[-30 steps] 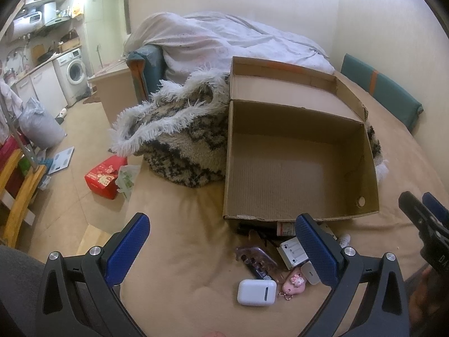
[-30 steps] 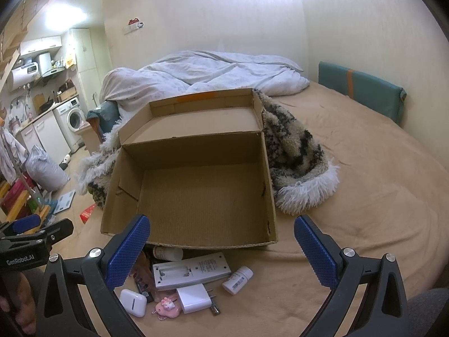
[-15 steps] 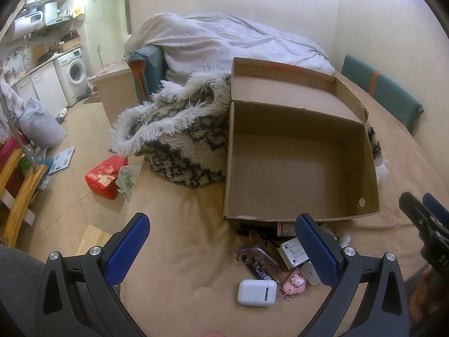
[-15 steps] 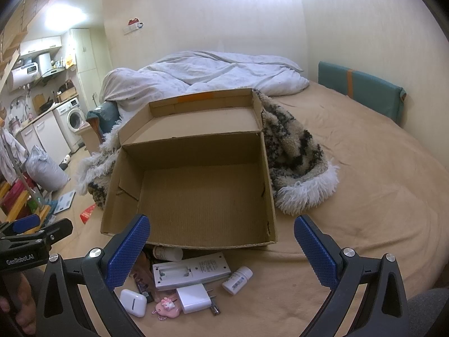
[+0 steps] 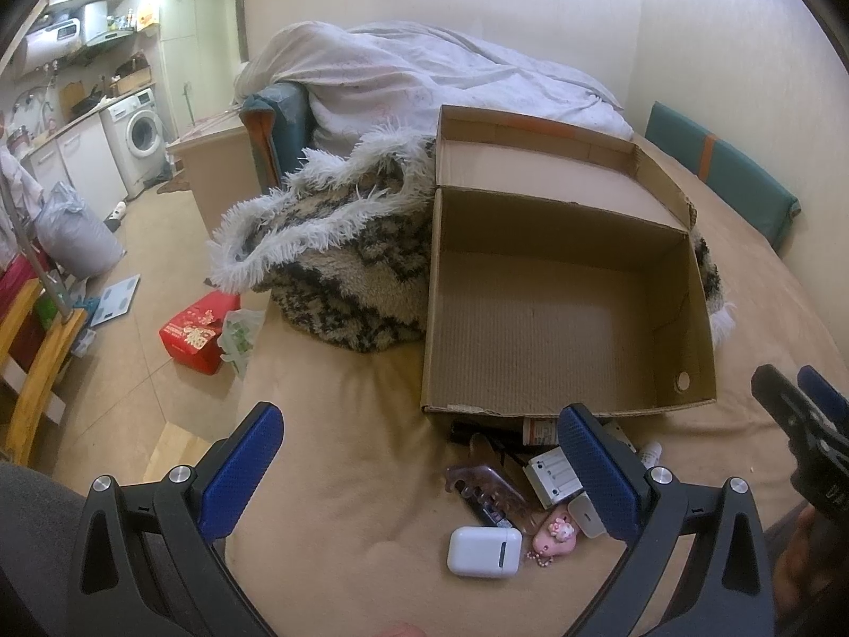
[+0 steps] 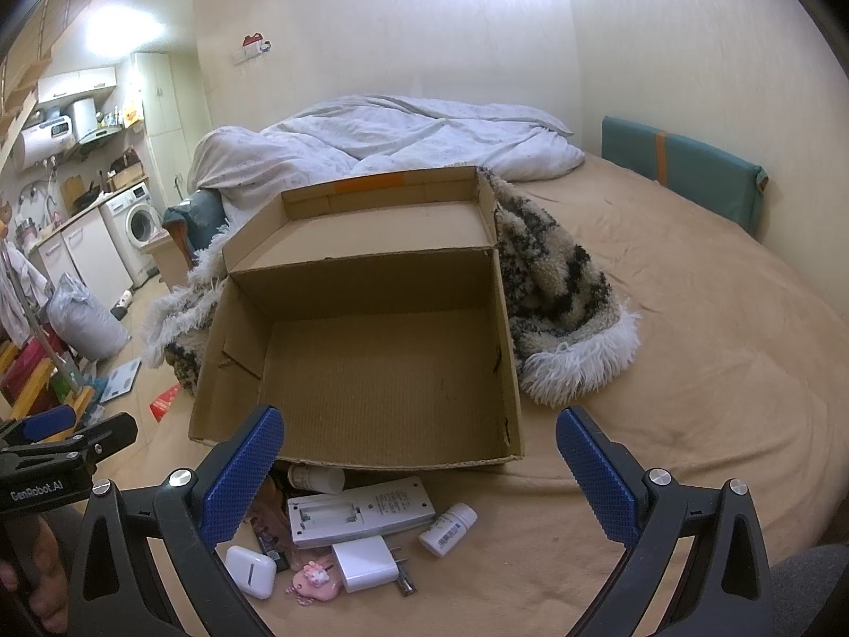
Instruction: Organize rigid objects
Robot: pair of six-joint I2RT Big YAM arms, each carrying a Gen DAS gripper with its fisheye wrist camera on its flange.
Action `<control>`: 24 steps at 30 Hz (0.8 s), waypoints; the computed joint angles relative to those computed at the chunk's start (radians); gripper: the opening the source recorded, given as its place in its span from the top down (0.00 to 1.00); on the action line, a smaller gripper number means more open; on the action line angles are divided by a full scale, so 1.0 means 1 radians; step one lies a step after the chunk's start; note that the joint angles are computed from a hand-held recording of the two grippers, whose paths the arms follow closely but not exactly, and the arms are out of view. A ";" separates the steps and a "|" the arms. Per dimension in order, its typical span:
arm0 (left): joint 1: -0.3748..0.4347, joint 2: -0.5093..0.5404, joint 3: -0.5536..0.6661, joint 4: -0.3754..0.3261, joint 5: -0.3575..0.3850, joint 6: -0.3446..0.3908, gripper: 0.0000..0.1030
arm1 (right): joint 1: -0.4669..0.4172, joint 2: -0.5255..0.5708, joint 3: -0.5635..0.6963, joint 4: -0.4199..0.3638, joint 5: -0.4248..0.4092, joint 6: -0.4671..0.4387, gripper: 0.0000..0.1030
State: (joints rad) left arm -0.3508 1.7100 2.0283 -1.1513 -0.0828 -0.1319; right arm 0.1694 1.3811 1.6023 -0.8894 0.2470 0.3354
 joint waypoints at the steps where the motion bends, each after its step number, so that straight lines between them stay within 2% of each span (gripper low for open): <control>1: 0.000 0.000 0.000 0.000 0.000 0.001 0.00 | -0.001 0.001 0.002 -0.004 -0.001 0.000 0.00; 14: 0.000 0.007 0.003 -0.020 0.010 0.010 0.00 | 0.002 0.006 -0.003 -0.011 0.003 0.009 0.00; 19: 0.000 0.032 0.025 -0.059 0.023 0.021 0.00 | -0.008 0.023 0.016 -0.068 -0.029 0.024 0.00; 21: -0.002 0.054 0.046 -0.095 0.005 0.030 0.00 | -0.015 0.040 0.032 -0.111 -0.049 0.035 0.00; 24: 0.004 0.105 0.095 -0.188 0.025 0.029 0.00 | -0.027 0.059 0.044 -0.161 -0.089 0.056 0.00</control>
State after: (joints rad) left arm -0.3473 1.8149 2.1233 -1.3395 -0.0580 -0.1033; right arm 0.1425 1.4401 1.6458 -1.0501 0.1584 0.3918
